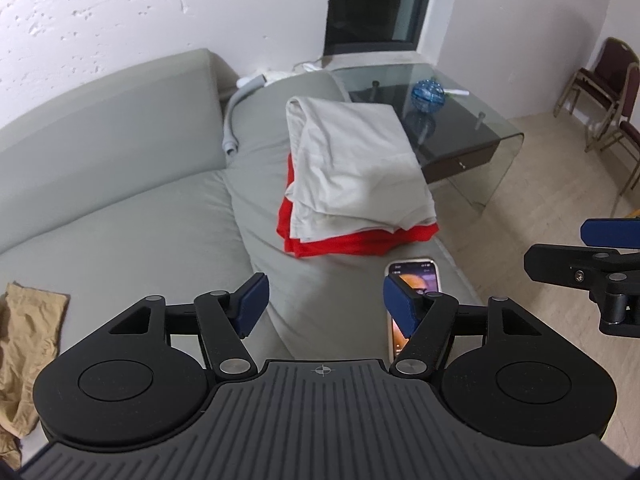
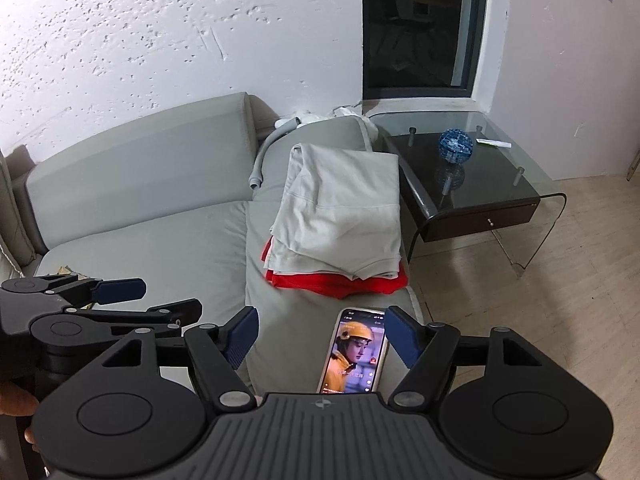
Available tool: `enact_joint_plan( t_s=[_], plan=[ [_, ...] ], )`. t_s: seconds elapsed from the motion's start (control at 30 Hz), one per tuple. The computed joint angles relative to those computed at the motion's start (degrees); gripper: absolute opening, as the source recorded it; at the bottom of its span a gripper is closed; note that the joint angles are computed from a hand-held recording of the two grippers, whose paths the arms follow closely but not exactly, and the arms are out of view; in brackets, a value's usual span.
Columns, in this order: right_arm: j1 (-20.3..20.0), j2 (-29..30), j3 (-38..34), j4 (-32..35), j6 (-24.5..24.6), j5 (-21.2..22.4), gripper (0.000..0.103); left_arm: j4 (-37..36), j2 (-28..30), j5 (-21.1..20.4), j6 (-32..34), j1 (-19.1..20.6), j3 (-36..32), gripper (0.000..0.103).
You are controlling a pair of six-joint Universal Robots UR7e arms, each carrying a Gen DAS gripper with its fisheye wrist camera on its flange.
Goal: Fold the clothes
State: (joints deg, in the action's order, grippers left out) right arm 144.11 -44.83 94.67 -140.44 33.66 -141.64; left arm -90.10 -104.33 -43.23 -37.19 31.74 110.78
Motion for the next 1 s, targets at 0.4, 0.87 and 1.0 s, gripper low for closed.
enact_joint_plan(
  t_s=[0.4, 0.87, 1.0],
  plan=[
    [-0.3, 0.9, -0.4, -0.3, -0.5, -0.5, 0.07, -0.5, -0.5, 0.5, -0.1, 0.3, 0.5, 0.069],
    [-0.5, 0.9, -0.2, -0.2, -0.6, 0.1, 0.071, -0.8, -0.6, 0.1, 0.5, 0.4, 1.2, 0.069],
    [-0.6, 0.8, 0.0, -0.2, -0.3, 0.1, 0.071, -0.6, -0.5, 0.1, 0.4, 0.2, 1.3, 0.069]
  ],
)
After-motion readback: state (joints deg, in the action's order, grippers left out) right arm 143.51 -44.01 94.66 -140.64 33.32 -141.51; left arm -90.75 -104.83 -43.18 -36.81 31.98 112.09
